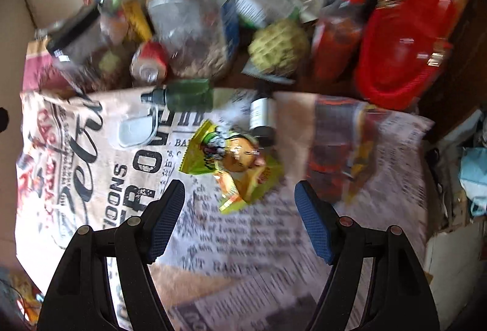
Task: Collect trash
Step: 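Grasp the clear plastic container with the left tool while the right tool grasps the yellow snack bag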
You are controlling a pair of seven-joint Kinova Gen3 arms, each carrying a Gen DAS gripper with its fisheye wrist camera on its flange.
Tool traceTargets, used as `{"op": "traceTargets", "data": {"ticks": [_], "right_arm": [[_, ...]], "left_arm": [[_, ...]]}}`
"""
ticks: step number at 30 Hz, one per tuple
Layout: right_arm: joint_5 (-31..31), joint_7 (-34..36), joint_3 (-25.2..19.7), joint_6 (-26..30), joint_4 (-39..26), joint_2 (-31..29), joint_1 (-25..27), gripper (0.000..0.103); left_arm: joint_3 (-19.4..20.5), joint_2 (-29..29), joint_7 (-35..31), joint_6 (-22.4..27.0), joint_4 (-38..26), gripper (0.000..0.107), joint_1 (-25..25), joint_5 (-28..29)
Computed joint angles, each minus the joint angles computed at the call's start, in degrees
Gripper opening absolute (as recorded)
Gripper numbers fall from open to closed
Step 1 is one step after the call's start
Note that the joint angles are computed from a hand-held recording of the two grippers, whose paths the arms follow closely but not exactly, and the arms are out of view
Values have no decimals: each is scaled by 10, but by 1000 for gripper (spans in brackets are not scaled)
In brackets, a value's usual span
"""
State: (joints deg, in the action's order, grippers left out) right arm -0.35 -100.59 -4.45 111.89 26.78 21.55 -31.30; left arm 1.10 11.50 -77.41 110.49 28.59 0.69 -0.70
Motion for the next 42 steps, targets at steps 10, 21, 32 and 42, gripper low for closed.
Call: {"op": "traceTargets", "data": {"ticks": [10, 21, 32, 42], "right_arm": [[1, 20, -4, -55, 71, 6, 23, 71], [-55, 25, -18, -92, 101, -17, 55, 18], [-66, -27, -17, -30, 31, -40, 49, 16], [-80, -13, -9, 16, -61, -65, 88, 16]], "left_arm": [[6, 13, 17, -81, 135, 50, -40, 91], [8, 55, 39, -94, 138, 20, -27, 85], [4, 59, 60, -95, 141, 1, 4, 36], [9, 6, 90, -58, 109, 0, 55, -26]]}}
